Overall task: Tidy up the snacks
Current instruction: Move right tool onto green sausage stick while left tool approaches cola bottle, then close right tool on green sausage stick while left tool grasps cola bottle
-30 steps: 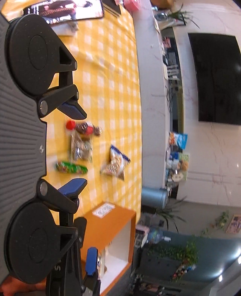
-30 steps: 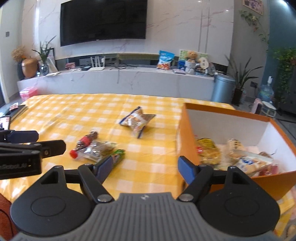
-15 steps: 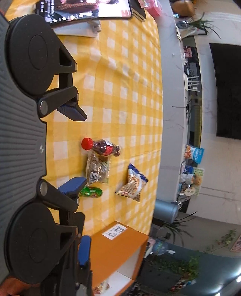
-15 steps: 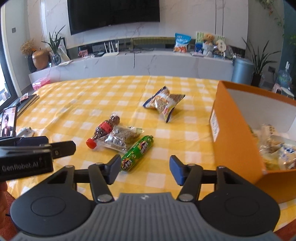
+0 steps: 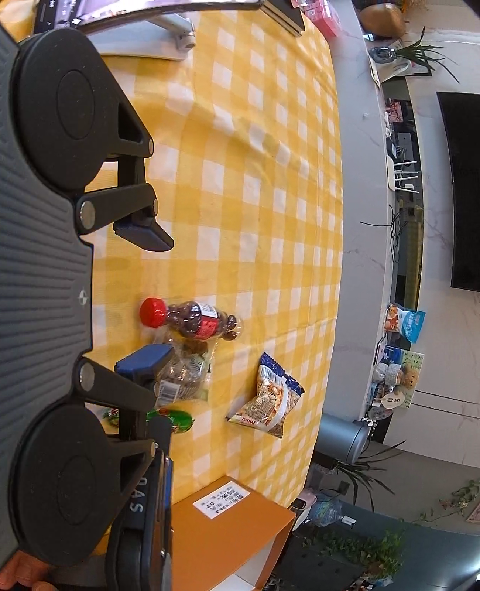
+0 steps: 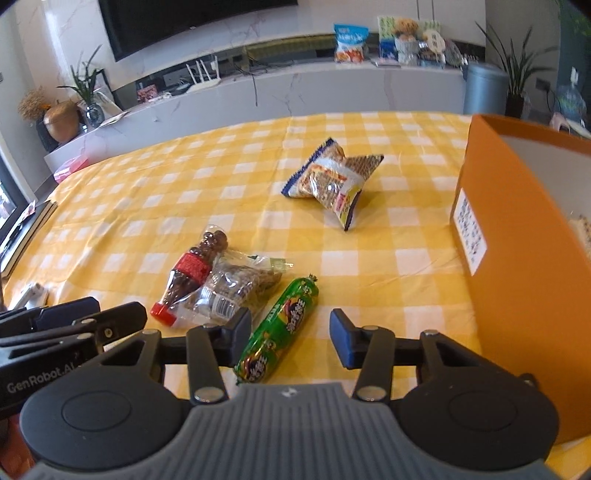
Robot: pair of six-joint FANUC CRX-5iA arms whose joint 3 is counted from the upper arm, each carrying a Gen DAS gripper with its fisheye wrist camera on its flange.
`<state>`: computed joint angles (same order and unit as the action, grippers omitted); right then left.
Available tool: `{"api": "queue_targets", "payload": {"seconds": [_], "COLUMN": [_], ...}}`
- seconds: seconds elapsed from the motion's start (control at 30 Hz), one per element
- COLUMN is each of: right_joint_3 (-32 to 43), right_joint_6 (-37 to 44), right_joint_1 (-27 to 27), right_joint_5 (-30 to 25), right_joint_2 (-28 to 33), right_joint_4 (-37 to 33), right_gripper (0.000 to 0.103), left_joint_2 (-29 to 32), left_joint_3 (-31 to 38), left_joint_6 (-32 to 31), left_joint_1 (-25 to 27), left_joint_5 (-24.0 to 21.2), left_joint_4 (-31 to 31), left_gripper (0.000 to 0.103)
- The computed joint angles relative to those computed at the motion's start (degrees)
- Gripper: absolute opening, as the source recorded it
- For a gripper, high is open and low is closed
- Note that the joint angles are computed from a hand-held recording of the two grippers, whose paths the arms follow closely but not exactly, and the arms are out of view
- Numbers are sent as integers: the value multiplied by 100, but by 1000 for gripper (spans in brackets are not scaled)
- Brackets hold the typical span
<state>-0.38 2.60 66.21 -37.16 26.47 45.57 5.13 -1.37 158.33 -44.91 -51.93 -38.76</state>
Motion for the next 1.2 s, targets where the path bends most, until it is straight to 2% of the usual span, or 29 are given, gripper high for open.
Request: {"api": "queue_targets", "payload": {"seconds": [0.1, 0.27, 0.33, 0.4, 0.43, 0.57, 0.67, 0.83, 0.97, 1.03, 1.07, 1.2], "right_joint_3": [234, 373, 381, 332, 311, 365, 275, 296, 254, 256, 248, 250], "right_joint_6": [258, 483, 539, 522, 537, 692, 582, 801, 771, 819, 816, 857], "right_joint_1": [-24, -47, -69, -75, -75, -59, -68, -136, -135, -144, -148, -155], "right_joint_5": [-28, -8, 72, 95, 116, -124, -294, -326, -298, -249, -233, -212], "right_joint_2": [130, 225, 231, 215, 202, 229, 203, 198, 203, 201, 202, 206], "right_joint_4": [-425, -702, -808, -738, -734, -651, -349, -493, -402, -488, -469, -474], "right_gripper": [42, 41, 36, 23, 22, 21, 21, 21, 22, 22, 22, 22], "left_joint_2": [39, 43, 35, 28, 29, 58, 29, 69, 293, 469, 518, 625], "left_joint_3": [25, 37, 20, -7, -14, -2, -107, -203, 42, 264, 311, 367], "left_joint_6": [-53, -83, -104, -139, -167, -321, -526, -770, -963, -1054, -1129, -1365], "left_joint_1": [75, 131, 172, 211, 224, 300, 490, 807, 807, 740, 735, 779], "left_joint_5": [18, 83, 130, 189, 211, 303, 593, 953, 763, 475, 427, 491], "left_joint_4": [36, 0, 39, 85, 106, 226, 516, 989, 926, 794, 778, 913], "left_gripper": [69, 69, 69, 69, 69, 69, 69, 66, 64, 57, 57, 54]}}
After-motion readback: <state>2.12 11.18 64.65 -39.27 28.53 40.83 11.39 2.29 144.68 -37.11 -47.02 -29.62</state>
